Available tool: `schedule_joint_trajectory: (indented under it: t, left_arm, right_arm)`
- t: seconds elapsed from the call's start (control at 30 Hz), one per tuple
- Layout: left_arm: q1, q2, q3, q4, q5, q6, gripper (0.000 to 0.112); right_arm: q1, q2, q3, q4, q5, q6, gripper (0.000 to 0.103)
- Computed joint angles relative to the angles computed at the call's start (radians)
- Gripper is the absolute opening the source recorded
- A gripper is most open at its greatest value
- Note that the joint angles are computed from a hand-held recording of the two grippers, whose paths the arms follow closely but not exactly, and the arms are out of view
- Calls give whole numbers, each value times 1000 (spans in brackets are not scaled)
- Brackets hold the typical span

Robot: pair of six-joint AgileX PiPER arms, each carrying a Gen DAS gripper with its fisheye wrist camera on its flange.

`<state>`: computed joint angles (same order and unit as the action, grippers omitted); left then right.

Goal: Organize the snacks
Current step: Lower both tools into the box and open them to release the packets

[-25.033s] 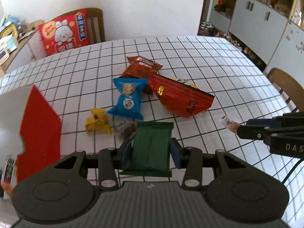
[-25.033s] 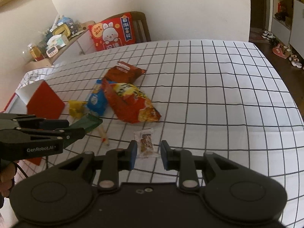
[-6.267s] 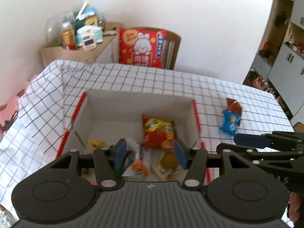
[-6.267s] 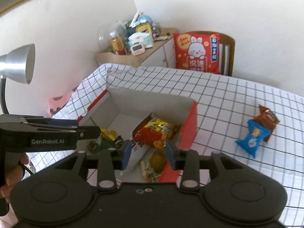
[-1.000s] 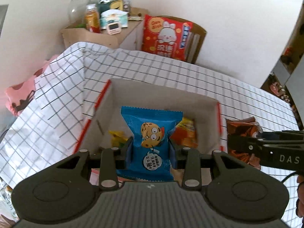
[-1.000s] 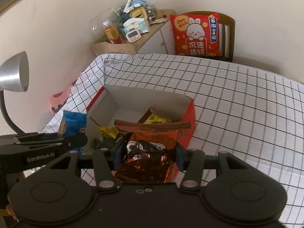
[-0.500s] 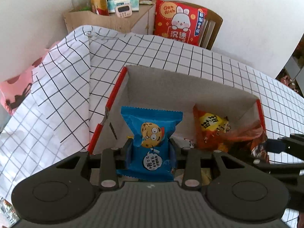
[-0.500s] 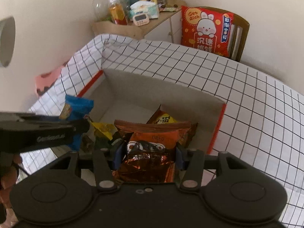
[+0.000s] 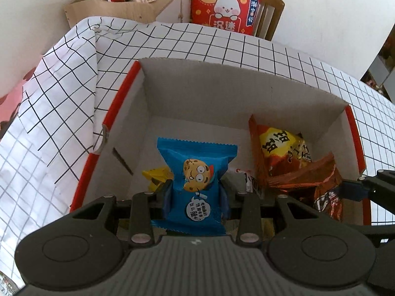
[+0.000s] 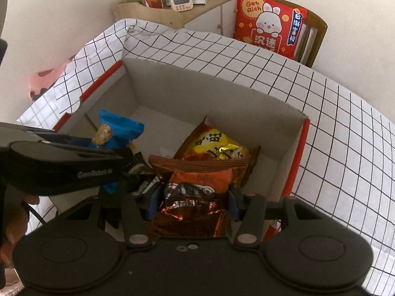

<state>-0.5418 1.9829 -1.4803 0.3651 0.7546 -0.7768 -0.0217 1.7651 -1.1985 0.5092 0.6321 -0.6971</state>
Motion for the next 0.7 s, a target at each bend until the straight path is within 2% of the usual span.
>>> schedule_joint_trajectory:
  t: [0.3, 0.37, 0.43, 0.5, 0.7]
  left_arm:
    - [-15, 27, -20, 17, 23, -15, 39]
    - [-15, 20, -9, 22, 15, -24, 43]
    - [-17, 10, 1, 33, 11, -37, 51]
    - [-19, -4, 14, 49, 3, -49, 54]
    - [-30, -64, 75, 78, -31, -96, 55]
  right_arm:
    - [4, 17, 16, -29, -21, 36, 52]
    - [1, 9, 28, -6, -29, 11, 60]
    - [0, -5, 45, 8, -46, -3, 65]
    - [-3, -13, 49, 9, -44, -8, 66]
    - [-37, -60, 85, 90, -36, -76, 74]
